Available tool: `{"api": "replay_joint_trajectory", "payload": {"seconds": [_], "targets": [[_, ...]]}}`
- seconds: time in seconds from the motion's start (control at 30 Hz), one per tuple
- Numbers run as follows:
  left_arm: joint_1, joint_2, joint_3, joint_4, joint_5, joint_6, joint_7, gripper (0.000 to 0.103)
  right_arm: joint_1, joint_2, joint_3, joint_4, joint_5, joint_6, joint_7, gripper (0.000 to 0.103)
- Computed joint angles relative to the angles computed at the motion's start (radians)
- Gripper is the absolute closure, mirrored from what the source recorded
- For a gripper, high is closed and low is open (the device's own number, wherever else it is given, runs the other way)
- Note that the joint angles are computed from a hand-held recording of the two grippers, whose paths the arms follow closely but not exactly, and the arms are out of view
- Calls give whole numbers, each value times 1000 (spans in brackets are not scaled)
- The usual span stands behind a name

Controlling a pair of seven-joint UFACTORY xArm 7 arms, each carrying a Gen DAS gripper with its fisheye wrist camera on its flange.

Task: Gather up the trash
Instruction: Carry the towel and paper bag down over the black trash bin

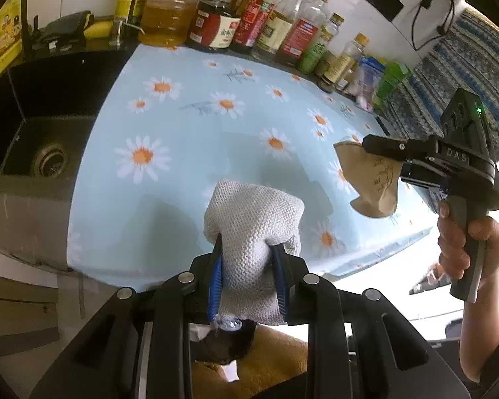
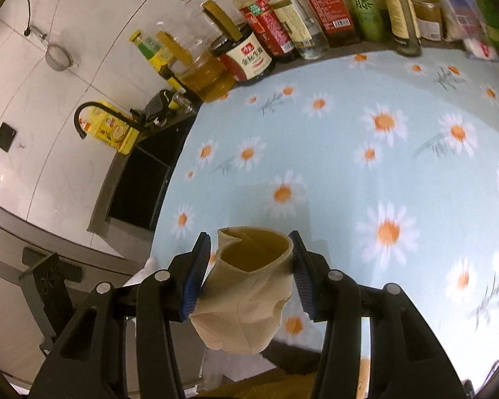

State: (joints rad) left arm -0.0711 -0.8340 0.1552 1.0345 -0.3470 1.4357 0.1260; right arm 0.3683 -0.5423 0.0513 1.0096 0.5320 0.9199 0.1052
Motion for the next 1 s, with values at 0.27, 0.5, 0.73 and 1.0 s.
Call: {"api": "replay_joint_trajectory", "payload": {"seconds": [0.27,0.5,0.73,1.0], "targets": [[-6,-101,33,-60,2,93,40,78,39,-159,57,-152,-3,-14,110,54],[5,-169,56,-110,5,171,64,78,93,-230,103,-233,-18,-27,197,54],[26,-203,57,-173,23,234,90,78,158,-249,121,-300,-8,-40,243,54],[65,-230,52,-248,44,269,103,78,188,-229,133,-354,-39,-37,273,54]]}}
